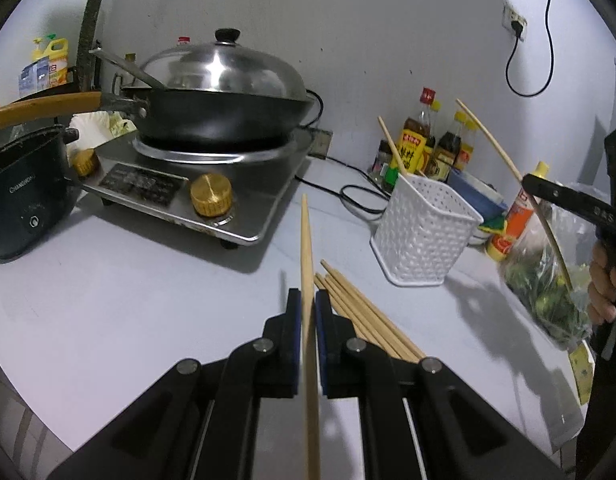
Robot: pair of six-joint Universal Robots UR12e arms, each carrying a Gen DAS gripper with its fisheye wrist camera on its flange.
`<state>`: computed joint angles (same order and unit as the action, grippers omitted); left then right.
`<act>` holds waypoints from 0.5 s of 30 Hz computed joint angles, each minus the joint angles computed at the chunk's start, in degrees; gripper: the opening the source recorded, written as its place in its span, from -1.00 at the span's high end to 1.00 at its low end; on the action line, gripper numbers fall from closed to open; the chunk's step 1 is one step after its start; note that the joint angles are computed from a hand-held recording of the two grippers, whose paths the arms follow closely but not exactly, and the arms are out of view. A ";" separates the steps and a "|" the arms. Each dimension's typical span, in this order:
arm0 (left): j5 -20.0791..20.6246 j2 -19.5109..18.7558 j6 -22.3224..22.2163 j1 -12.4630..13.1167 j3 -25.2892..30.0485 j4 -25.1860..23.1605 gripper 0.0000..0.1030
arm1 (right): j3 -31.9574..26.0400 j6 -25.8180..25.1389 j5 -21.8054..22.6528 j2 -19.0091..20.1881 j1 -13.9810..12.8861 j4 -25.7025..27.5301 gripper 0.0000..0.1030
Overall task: Organize utensils
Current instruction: 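Insert the right gripper's chopstick into the white holder and open, while left holds its chopstick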
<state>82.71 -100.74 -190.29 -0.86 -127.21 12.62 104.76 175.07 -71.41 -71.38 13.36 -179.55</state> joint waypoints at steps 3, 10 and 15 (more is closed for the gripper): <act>-0.48 0.03 -0.20 0.56 -0.02 0.79 0.88 | -2.13 -0.67 -0.23 0.90 0.04 0.52 0.89; -2.18 -0.39 -0.48 2.07 0.21 3.16 0.88 | -8.26 -2.99 -1.95 4.19 0.84 1.95 0.89; -3.69 -1.28 -0.10 2.70 0.85 3.99 0.88 | -13.54 -2.81 -3.60 7.73 1.61 2.16 0.89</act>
